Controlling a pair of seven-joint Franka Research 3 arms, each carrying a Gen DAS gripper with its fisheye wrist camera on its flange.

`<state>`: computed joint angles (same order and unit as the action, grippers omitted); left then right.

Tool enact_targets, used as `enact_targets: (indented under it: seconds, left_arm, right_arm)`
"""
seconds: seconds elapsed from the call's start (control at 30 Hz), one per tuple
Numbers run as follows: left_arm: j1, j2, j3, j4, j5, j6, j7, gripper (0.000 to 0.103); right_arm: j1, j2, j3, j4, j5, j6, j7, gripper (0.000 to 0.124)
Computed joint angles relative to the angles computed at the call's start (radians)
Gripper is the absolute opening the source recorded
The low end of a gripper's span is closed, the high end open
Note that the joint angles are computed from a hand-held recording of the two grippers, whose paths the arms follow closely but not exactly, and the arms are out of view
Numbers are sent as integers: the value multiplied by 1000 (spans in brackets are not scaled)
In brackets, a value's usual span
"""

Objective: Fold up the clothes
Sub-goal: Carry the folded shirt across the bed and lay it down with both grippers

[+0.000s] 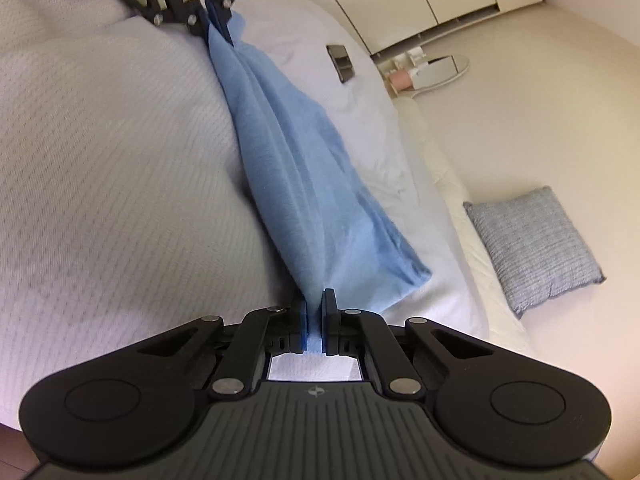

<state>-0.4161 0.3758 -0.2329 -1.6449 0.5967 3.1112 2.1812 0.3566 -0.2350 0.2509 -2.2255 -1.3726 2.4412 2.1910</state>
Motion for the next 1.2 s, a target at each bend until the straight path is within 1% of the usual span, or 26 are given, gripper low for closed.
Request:
enact_targets:
  seconds: [0.13,0.23,0.33,0.4,0.47,0.5,0.53,0.6,0.7,0.77,0.83,0.9,0.97,1.0,1.03,1.07,1.1,1.2]
  left_arm:
    - [5,-28,-10,-25,-12,-2,-9,1]
    - [-27,-39,32,-24,-2,20,-82,2]
    - [-48,-48,50,-13,-1,0,-158,1]
    - [-48,-54,44,-13,5,-38,-176,2]
    - [-72,-62,73,-19,69,-70,-200,3]
    - [-73,-72,74,-33,92,-82,-204,5]
    - [-69,-88,70,-52,107,-90,-209,5]
    - [-62,-129,70,-98,138,-93,-244,6]
    - [-71,-187,88,-144,225,-88,-387,6]
    - [-67,-208,83,-148,261,-84,-487,9]
    - [-62,-218,73,-136,281,-79,-590,21]
    - [-54,-201,50,-99,275,-91,-628,25]
    - [-35,-174,9,-63,199,-116,-579,25]
    - [-31,-155,-6,-39,164,-136,-551,25]
    - [-35,-137,-10,-18,147,-158,-536,25]
    - [-47,-123,-1,-1,156,-177,-535,25]
    - [-56,-112,8,9,168,-190,-533,25]
    - [-94,-105,53,-2,289,-202,-549,25]
  right_arm:
    - [4,-15,6,-12,11,-8,22,2]
    - [-2,-37,10,-20,0,-6,60,0]
    - [-12,-53,15,-19,-25,-7,109,0]
    - [-7,-55,24,-19,-5,-22,95,1]
    - [1,-61,34,-30,9,-31,69,17]
    - [4,-70,37,-45,-3,-23,72,30]
    - [6,-79,39,-57,-4,-15,74,33]
    - [9,-97,42,-75,21,-15,100,33]
    - [1,-132,50,-97,49,-9,193,33]
    - [-8,-160,58,-111,56,13,289,33]
    - [-24,-162,67,-97,56,36,374,33]
    - [-37,-147,73,-72,61,49,420,33]
    - [-47,-129,70,-50,64,70,454,33]
    - [-49,-120,60,-45,75,88,450,33]
    - [-49,-116,46,-48,94,119,438,33]
    - [-52,-112,39,-51,109,134,415,33]
    - [-56,-107,52,-52,103,105,366,33]
    - [-53,-87,79,-53,67,15,229,33]
